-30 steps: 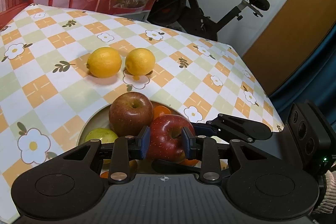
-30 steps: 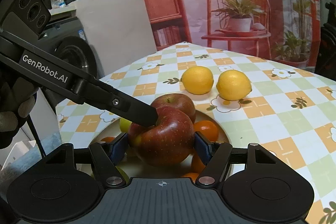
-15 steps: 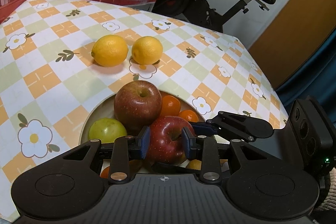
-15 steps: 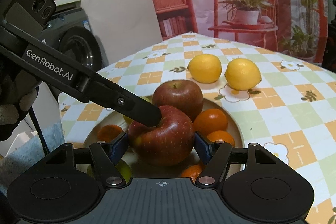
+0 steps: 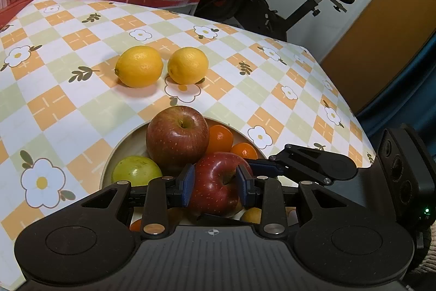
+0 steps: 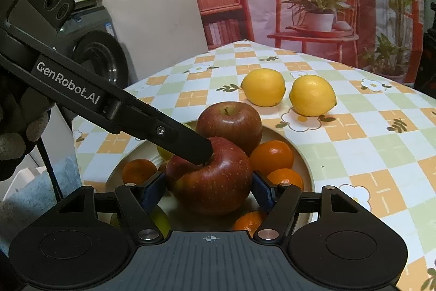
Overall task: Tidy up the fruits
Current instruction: 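Lower both red apples onto the fruit on the cream plate, then open both grippers to release the apples and withdraw from the plate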
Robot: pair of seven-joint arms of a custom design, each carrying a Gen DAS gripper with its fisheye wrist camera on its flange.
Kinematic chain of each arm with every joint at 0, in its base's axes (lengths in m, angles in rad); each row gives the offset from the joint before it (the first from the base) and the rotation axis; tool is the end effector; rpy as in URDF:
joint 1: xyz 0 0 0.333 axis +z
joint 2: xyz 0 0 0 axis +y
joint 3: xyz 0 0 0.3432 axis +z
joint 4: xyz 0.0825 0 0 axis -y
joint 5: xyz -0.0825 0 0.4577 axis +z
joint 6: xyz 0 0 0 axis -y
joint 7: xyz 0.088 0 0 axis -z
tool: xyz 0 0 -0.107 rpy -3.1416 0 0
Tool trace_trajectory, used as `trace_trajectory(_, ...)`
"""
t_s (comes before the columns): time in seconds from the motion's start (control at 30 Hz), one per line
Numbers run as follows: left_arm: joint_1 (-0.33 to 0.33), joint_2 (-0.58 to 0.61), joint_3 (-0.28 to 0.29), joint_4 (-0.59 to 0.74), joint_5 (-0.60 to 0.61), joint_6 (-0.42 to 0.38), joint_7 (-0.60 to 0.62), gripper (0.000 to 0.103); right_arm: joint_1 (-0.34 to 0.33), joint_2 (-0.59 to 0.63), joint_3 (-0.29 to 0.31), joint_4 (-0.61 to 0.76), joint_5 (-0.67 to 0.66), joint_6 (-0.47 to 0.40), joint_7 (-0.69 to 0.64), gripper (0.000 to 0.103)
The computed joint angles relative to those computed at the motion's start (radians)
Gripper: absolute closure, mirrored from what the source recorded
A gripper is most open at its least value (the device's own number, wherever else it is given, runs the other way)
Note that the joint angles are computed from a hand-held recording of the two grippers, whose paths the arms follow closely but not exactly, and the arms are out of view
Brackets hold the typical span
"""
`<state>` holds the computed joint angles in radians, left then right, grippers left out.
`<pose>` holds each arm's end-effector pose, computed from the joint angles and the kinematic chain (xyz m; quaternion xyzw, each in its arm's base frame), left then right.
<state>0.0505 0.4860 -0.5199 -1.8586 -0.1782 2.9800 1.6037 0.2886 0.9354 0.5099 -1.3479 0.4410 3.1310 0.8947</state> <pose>0.6936 -0.2920 0.3414 -0.5905 0.7223 -0.3557 0.0558 0.7160 0.4836 0.2691 -0.7901 0.3941 -0.0936 0.4601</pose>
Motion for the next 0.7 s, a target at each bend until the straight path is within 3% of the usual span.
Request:
trace_trajectory(0.6,-0.011,0.018,0.006,0.019,0.022,0.006,-0.034,0.067,-0.011,-0.042,-0.008,-0.075,-0.074,0.067,0.032,0.041)
trace_trajectory(0.7,-0.018,0.021,0.016,0.024,0.027,0.008,-0.049,0.067,0.023,-0.045,-0.051,-0.073,-0.096,0.087,0.047,0.041)
